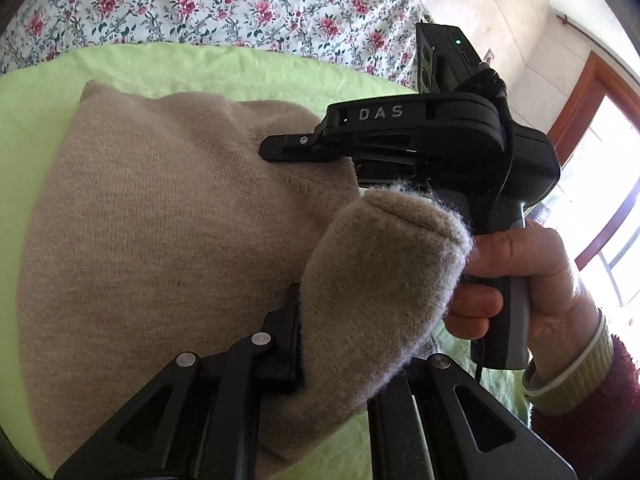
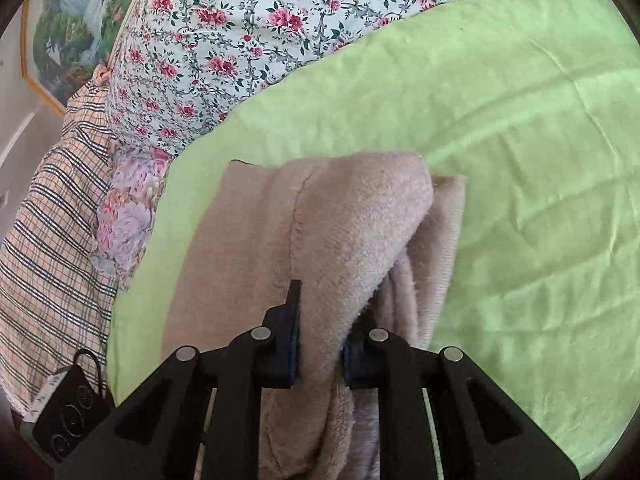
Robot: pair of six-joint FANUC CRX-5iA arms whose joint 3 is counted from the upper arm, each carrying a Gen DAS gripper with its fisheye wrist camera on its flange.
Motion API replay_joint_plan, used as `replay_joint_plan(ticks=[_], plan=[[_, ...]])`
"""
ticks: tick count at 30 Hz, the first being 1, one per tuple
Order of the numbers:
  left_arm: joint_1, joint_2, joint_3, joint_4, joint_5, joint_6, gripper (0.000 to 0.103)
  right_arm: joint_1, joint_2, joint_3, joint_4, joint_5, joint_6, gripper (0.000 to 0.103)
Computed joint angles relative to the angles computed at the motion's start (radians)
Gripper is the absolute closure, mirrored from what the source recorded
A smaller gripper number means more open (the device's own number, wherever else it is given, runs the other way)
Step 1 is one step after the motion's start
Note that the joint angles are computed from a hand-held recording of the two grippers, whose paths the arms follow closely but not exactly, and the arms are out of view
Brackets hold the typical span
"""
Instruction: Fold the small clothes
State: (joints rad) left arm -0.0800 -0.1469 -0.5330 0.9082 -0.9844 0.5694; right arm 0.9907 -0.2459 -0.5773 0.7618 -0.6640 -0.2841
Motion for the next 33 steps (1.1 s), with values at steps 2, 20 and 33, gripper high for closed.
replay_joint_plan(ticks=[2,20,33], plan=[[0.003,0.002,0.001,-0.003,-0.011,-0.006,0.088,0.008,0.009,0.007,0.010,-0.033,0.015,0.085],[0.320,-0.045,0.055,-0.047,-0.248,-0.013,0.019,0.181,-0.120,-0.076,0.074,-0.252,-0.239,0.023],[0.245,0.352,0.288,-0.008,-0.316,0.199,0.015,0.052,-0.071,-0.094,-0.006,0.002,-0.159,0.023]])
